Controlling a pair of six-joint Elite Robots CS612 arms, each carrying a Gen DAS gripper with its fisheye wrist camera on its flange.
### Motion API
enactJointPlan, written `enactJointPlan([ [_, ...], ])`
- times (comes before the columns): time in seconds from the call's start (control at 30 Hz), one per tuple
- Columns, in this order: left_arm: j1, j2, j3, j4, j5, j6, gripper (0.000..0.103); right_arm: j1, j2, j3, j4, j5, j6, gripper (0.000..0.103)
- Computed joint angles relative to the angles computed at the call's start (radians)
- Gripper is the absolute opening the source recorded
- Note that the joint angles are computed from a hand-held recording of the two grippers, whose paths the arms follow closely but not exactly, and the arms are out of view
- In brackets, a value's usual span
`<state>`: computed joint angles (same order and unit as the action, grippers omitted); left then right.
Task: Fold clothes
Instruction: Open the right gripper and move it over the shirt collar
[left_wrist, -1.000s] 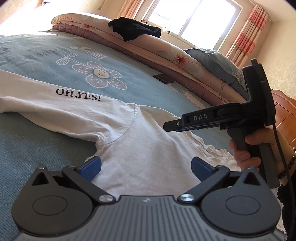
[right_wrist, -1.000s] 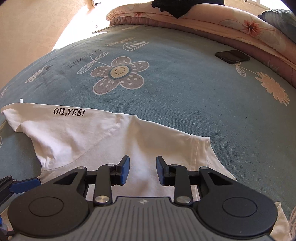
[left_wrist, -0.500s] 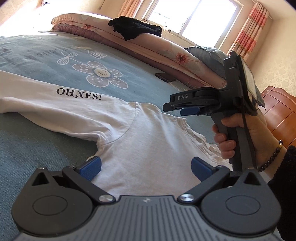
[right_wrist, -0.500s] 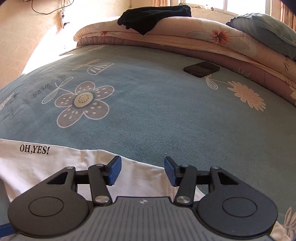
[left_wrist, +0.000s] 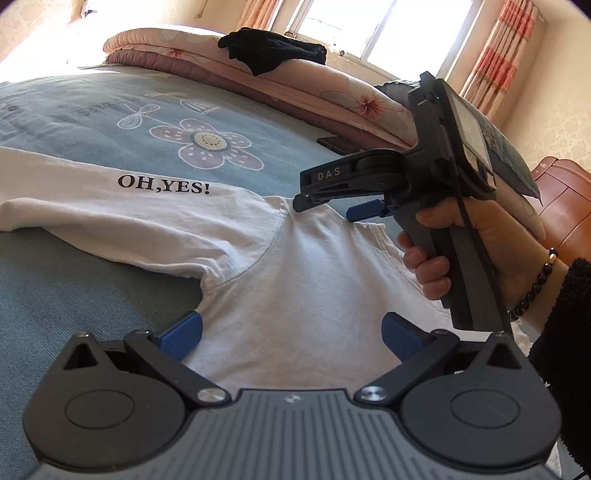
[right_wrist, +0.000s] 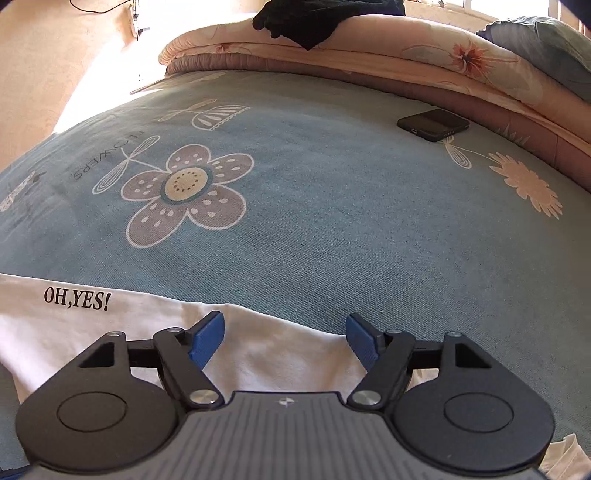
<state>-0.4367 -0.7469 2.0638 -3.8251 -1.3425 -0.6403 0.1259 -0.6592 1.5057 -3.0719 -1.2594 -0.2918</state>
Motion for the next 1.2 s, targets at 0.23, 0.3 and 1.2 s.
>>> enactJointPlan([
  [0.23, 0.0, 0.0, 0.0, -0.001, -0.006, -0.003, 0.103, -0.063, -0.095, 0.113, 0.092, 0.085, -0.094, 0.081],
  [0.3, 0.0, 0.001, 0.0, 0.001, -0.003, -0.002, 0.103, -0.069, -0.102, 0.122, 0.136, 0.072, -0.111, 0.081],
  [1.2, -0.008, 0.004, -0.006, 0.014, 0.01, 0.033, 0.103, -0.106, -0.036, 0.093, -0.011, 0.004, 0.152, 0.096],
])
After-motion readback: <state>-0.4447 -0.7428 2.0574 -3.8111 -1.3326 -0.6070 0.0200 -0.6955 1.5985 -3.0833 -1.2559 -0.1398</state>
